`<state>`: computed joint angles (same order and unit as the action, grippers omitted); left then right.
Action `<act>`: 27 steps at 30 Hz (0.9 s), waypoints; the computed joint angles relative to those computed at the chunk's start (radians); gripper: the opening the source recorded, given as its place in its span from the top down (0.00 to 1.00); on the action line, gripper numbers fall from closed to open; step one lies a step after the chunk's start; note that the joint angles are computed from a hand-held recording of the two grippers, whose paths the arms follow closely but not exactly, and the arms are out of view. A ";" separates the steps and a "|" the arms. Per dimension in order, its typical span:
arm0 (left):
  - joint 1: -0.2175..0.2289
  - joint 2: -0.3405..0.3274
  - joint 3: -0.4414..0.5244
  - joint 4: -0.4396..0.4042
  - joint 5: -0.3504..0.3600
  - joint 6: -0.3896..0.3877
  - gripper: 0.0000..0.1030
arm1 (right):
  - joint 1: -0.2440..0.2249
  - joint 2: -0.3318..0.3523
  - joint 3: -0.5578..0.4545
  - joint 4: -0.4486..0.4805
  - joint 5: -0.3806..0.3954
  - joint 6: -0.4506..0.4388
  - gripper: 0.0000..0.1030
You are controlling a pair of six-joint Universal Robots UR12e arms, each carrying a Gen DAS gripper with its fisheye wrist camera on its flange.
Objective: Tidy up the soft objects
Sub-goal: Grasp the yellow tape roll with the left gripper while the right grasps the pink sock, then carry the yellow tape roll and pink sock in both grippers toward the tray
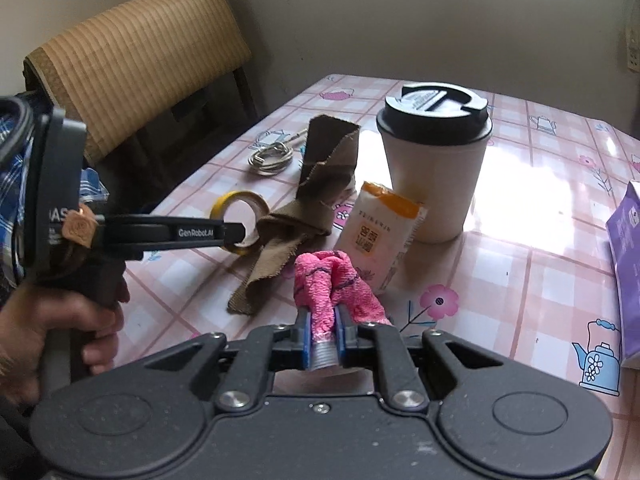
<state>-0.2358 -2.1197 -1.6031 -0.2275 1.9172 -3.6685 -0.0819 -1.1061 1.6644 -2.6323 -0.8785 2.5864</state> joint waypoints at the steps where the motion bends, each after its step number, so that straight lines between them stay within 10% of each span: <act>1: -0.002 0.003 -0.004 0.012 0.008 -0.001 0.82 | -0.001 -0.001 0.000 -0.001 0.002 0.001 0.86; 15: -0.024 0.054 -0.024 0.066 0.082 0.032 0.82 | 0.003 -0.025 -0.011 -0.048 0.073 0.022 0.86; 27: -0.038 0.046 0.042 0.032 0.130 0.068 0.82 | 0.043 -0.014 -0.070 -0.191 -0.046 0.223 0.85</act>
<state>-0.2737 -2.0738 -1.5613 -0.1954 2.0476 -3.6004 -0.0384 -1.1198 1.5940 -2.8238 -0.9244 2.8095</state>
